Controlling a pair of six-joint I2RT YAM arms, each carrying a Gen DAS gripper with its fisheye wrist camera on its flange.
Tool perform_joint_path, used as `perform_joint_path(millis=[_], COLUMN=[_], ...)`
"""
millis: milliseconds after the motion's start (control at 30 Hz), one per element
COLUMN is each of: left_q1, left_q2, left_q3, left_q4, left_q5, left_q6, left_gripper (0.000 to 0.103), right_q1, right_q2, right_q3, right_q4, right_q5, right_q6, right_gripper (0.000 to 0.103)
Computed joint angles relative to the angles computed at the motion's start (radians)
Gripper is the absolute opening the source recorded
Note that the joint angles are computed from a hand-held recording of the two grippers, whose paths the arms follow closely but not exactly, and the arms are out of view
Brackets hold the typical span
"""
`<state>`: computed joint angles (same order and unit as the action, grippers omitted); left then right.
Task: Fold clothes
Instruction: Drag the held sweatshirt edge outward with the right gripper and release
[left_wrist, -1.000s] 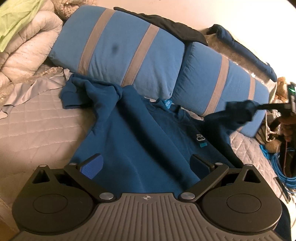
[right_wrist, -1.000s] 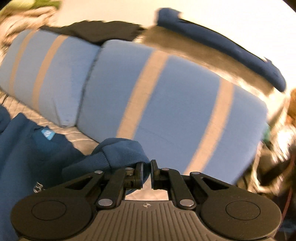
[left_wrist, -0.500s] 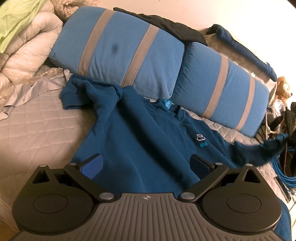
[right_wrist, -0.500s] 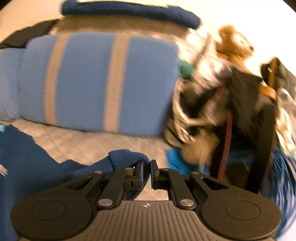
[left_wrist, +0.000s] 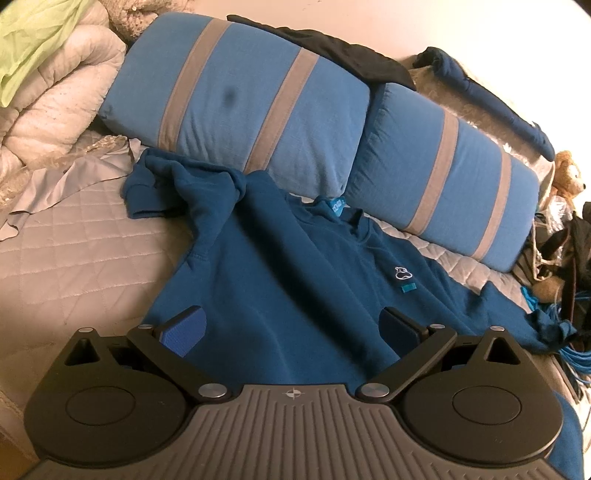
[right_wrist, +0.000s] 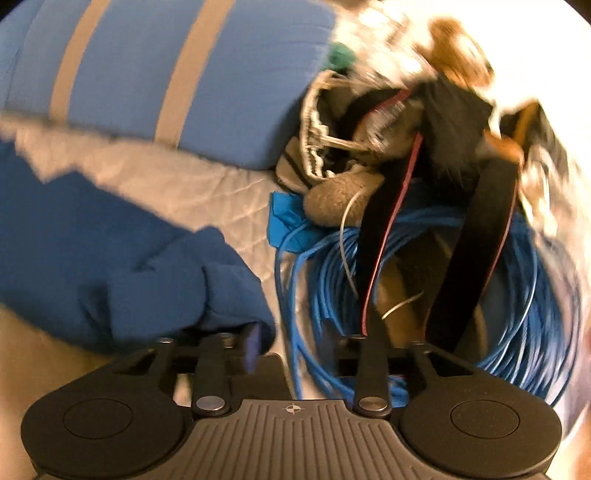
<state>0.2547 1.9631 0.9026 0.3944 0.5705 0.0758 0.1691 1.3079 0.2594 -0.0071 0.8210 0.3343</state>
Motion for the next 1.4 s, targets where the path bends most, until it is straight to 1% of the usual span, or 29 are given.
perform_joint_path(millis=[33,167,200,333,367,400,433,467,533,600,667,733,833,900,1033,1100,1267,1333,1400], left_q1=[0.000,-0.002,-0.002,-0.004,-0.005,-0.007,-0.008,-0.009,-0.012,-0.013,-0.014,-0.016,-0.016,-0.013,-0.011,-0.011,-0.003,0.000,0.002], left_q2=[0.000,0.000,0.000,-0.001,-0.001,-0.002,-0.003,-0.004,-0.007,-0.009,-0.010,-0.009,-0.007,-0.008,-0.007,-0.006,0.000,0.001,0.002], left_q3=[0.001,0.001,0.001,0.002,0.002,0.003,0.002,0.001,-0.001,-0.001,0.000,-0.001,0.001,0.002,0.005,0.004,0.008,0.008,0.007], left_q4=[-0.001,-0.002,-0.003,-0.006,-0.007,-0.009,-0.009,-0.009,-0.010,-0.014,-0.015,-0.014,-0.015,-0.017,-0.018,-0.016,-0.014,-0.013,-0.012], left_q5=[-0.001,-0.007,-0.008,-0.012,-0.015,-0.019,-0.022,-0.025,-0.031,-0.034,-0.039,-0.041,-0.039,-0.036,-0.031,-0.029,-0.017,-0.012,-0.007], left_q6=[0.000,0.004,0.005,0.005,0.006,0.007,0.009,0.010,0.013,0.016,0.019,0.020,0.019,0.018,0.015,0.016,0.014,0.012,0.010], left_gripper=[0.102,0.102,0.102,0.102,0.102,0.102,0.102,0.102,0.102,0.102,0.102,0.102,0.102,0.102,0.102,0.102,0.102,0.102,0.102], right_q1=[0.031,0.147,0.167,0.220,0.218,0.215,0.202,0.189,0.127,0.014,-0.156,-0.366,-0.640,-0.789,-0.899,-0.921,-1.019,-1.038,-1.051], right_q2=[0.047,0.228,0.274,0.425,0.422,0.416,0.384,0.349,0.204,0.004,-0.220,-0.407,-0.565,-0.580,-0.602,-0.668,-0.918,-1.006,-1.060], right_q3=[0.001,0.004,0.000,-0.035,-0.037,-0.038,-0.036,-0.033,-0.029,-0.037,-0.067,-0.078,-0.117,-0.145,-0.194,-0.210,-0.205,-0.195,-0.190], right_q4=[0.022,0.126,0.173,0.430,0.443,0.451,0.433,0.411,0.337,0.245,0.160,0.073,0.019,0.042,0.061,0.020,-0.201,-0.284,-0.340], right_q5=[0.039,0.179,0.206,0.266,0.245,0.223,0.193,0.163,0.088,-0.018,-0.178,-0.382,-0.648,-0.802,-0.881,-0.885,-0.922,-0.917,-0.897], right_q6=[-0.027,-0.162,-0.221,-0.512,-0.542,-0.567,-0.558,-0.543,-0.430,-0.272,-0.123,0.016,0.163,0.215,0.252,0.256,0.185,0.152,0.138], right_gripper=[0.049,0.051,0.051,0.051,0.050,0.044,0.024,0.015,0.011,0.010,0.010,0.009,0.009,0.009,0.008,0.008,0.007,0.007,0.007])
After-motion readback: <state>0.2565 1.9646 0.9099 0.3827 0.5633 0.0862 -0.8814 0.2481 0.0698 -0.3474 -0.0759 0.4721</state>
